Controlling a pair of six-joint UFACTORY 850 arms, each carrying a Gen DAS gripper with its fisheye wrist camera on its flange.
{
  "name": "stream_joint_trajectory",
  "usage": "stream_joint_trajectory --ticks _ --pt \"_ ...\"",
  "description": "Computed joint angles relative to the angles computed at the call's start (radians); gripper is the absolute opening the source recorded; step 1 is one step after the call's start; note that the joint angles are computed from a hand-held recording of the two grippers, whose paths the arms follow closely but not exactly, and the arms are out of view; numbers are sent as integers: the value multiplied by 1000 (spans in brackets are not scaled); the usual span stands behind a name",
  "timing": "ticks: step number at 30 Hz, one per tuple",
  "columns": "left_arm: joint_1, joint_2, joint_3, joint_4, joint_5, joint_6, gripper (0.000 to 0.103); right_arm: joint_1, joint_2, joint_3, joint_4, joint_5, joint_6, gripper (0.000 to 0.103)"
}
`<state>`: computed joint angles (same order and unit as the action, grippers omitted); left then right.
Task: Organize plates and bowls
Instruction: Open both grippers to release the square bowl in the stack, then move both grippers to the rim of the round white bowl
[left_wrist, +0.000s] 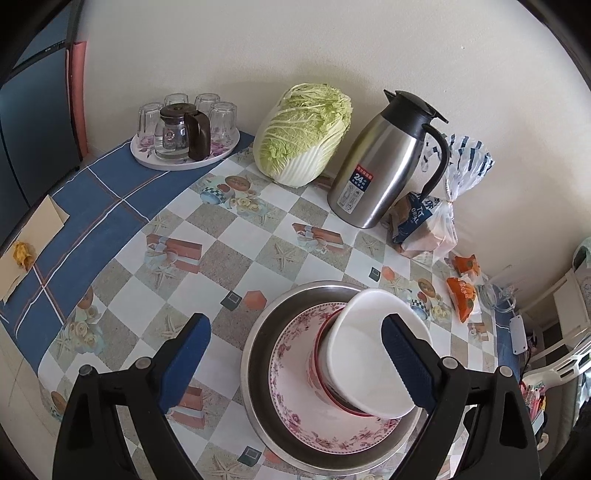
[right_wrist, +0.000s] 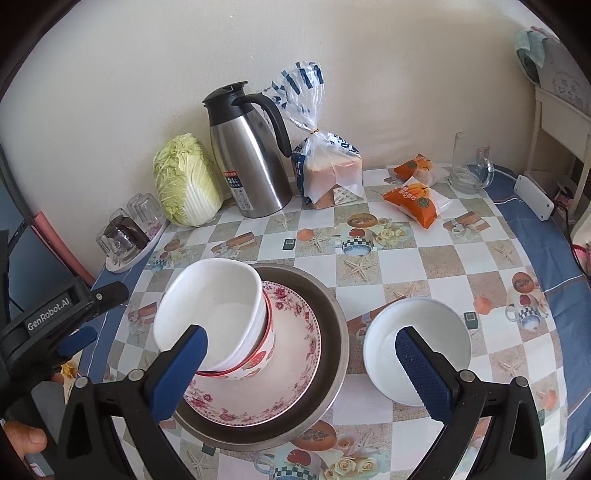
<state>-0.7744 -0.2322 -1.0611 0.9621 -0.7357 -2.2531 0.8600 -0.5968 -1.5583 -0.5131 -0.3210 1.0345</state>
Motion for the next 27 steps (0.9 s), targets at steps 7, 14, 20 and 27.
stream_joint_trajectory --ticks 7,14,20,27 --pt "-31 -20 -41 50 -6 -13 94 -46 49 51 61 -86 -41 103" --pt "-63 -72 -118 62 4 33 94 -99 134 154 -47 -111 106 103" --pt "-87 -131 -191 62 38 81 94 -129 180 214 -127 -171 188 103" --pt "-115 -220 -296 30 89 178 94 -168 214 271 -122 -159 214 103"
